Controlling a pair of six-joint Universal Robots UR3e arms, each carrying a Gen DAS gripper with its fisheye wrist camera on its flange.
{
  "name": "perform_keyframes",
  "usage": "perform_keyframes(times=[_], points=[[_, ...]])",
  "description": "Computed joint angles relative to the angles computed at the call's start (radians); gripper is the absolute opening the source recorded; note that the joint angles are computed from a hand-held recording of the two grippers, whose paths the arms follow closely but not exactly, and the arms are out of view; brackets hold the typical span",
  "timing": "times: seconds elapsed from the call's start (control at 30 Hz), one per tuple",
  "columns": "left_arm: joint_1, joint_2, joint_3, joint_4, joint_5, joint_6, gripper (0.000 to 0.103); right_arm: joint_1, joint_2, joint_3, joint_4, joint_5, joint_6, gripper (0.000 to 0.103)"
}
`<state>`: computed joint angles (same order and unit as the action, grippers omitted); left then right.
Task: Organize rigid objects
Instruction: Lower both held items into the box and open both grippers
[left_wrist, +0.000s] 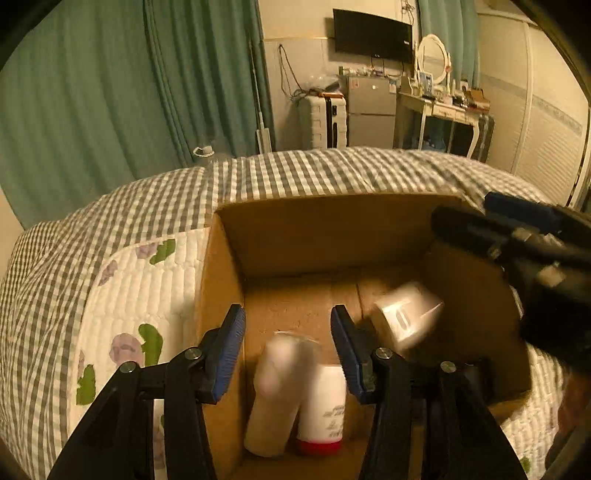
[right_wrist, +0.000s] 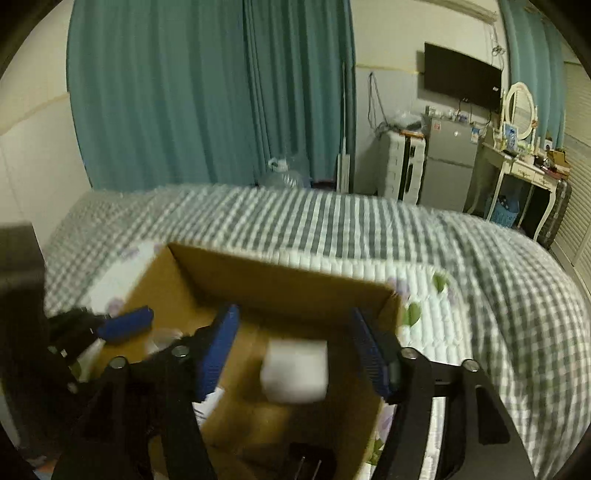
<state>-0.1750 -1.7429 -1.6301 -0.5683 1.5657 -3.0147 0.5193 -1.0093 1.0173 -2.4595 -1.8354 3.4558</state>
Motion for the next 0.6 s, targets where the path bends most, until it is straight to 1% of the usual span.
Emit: perform_keyframes(times=[0.03, 0.13, 0.23, 0.3, 0.37, 0.43, 0.53, 0.6], points=[[0.001, 0.017, 0.004, -0.021, -0.001, -0.005, 0.059, 0.001, -0.017, -0.009, 0.018, 0.001, 0.001, 0.068], [0.004, 0.105, -0.008, -0.076, -0.002, -0.015, 0.064, 0.026, -0.065, -0.048, 0.092, -0.033, 0.009, 0.069], [0.014, 0.243, -0.033, -0.154, -0.008, -0.020, 0.073, 0.078, -0.118, -0.101, 0.201, -0.089, 0.022, 0.074], [0.031, 0.309, -0.013, -0.230, -0.034, -0.015, 0.073, 0.127, -0.151, -0.138, 0.270, -0.141, 0.036, 0.075], [0.056, 0.405, -0.015, -0.307, -0.054, -0.014, 0.074, 0.181, -0.173, -0.198, 0.365, -0.195, 0.060, 0.080], [0.084, 0.490, -0.010, -0.380, -0.070, -0.004, 0.080, 0.229, -0.194, -0.235, 0.436, -0.229, 0.092, 0.081], [0.134, 0.611, -0.007, -0.486, -0.096, 0.040, 0.082, 0.304, -0.203, -0.300, 0.532, -0.294, 0.136, 0.086], [0.180, 0.680, -0.013, -0.552, -0.122, 0.077, 0.083, 0.362, -0.191, -0.375, 0.637, -0.324, 0.178, 0.086]])
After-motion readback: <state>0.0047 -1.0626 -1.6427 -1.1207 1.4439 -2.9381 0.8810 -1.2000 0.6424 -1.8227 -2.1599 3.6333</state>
